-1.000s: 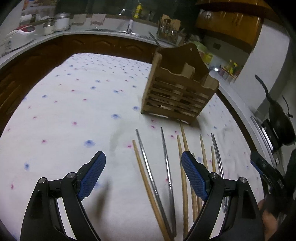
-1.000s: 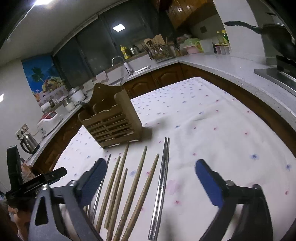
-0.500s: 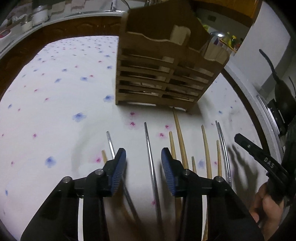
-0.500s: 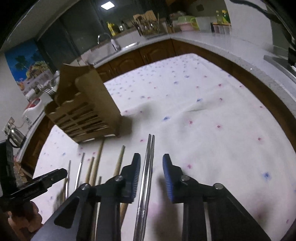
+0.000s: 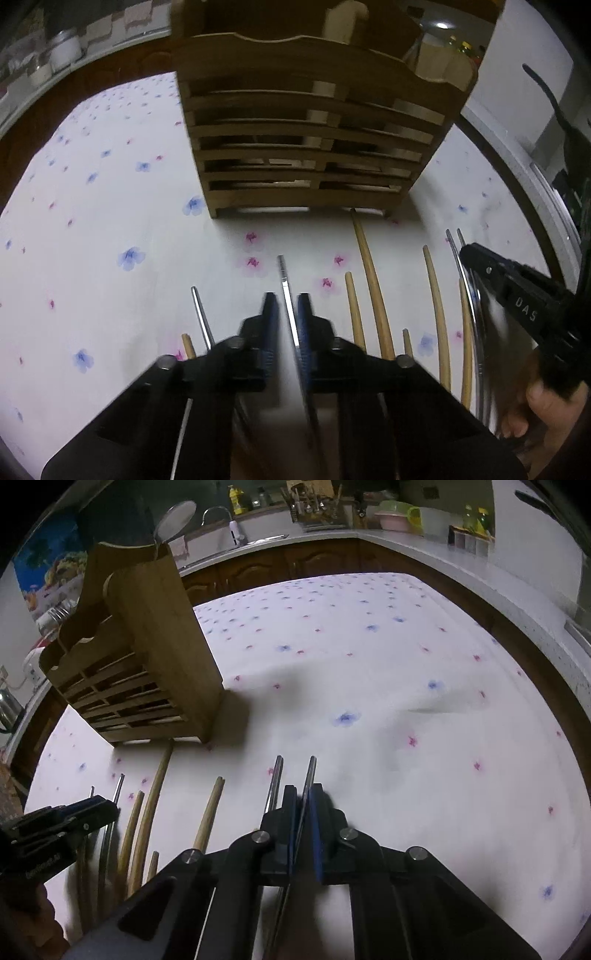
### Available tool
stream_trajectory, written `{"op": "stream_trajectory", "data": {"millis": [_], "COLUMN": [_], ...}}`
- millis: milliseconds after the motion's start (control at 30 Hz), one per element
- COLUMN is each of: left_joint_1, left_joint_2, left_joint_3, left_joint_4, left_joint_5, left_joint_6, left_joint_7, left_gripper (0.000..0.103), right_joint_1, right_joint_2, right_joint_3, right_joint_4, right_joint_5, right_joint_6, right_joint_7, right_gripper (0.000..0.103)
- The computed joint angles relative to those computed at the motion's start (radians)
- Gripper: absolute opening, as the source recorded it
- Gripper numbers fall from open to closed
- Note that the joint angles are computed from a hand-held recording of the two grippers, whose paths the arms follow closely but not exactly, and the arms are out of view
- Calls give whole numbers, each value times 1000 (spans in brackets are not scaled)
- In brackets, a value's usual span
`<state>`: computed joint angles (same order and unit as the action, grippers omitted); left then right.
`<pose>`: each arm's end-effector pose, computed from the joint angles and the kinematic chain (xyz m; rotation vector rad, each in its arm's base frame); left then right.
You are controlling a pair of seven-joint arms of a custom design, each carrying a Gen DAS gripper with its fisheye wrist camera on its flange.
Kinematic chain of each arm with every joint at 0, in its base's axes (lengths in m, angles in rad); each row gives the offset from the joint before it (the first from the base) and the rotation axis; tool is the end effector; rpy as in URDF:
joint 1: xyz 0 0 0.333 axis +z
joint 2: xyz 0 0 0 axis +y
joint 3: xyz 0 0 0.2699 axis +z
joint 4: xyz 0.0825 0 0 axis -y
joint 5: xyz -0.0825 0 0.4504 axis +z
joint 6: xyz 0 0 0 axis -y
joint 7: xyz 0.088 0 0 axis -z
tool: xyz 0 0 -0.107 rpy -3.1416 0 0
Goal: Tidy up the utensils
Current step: 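Grasp a metal chopstick with the left tool while the right tool grasps another, then carry both metal chopsticks up and lower them into the wooden holder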
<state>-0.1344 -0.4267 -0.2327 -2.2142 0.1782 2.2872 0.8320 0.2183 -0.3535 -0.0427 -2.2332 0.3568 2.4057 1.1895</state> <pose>0.5135 -0.2023 0.5390 -2.1779 1.6330 -0.5712 0.5592 0.1004 0.5083 -2.0970 1.4609 -0.2650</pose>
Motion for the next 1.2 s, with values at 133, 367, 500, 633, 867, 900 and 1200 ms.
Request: {"op": "stream_trajectory", "data": {"millis": [133, 367, 500, 633, 867, 900, 1200], "left_joint_1": [-10, -20, -23, -23, -23, -24, -4], "left_joint_2": [-12, -143, -258, -352, -457, -469, -505], "left_joint_3": [10, 25, 29, 25, 8, 5, -10], "left_joint_4": [-18, -112, -167, -201, -226, -230, -218], "left_joint_5": [-20, -90, -114, -127, -128, -128, -98], "left_joint_6": [26, 114, 148, 161, 171, 170, 173], "left_joint_7": [11, -4, -7, -9, -20, -21, -27], "left_gripper": [5, 5, 4, 4, 4, 4, 4], "right_joint_1": [0, 20, 33, 47, 75, 75, 98], "right_joint_2": [-4, -99, -205, -288, -373, -386, -404], "right_joint_3": [0, -48, -71, -95, -128, -130, -145], "right_joint_4": [-4, -46, -91, -110, -109, -112, -91], "right_joint_5": [0, 139, 193, 225, 281, 284, 327], "right_joint_6": [6, -47, -55, -73, -89, -89, -70], "right_joint_7": [0, -42, -76, -106, -146, -151, -170], "right_gripper": [6, 4, 4, 4, 4, 4, 4]}}
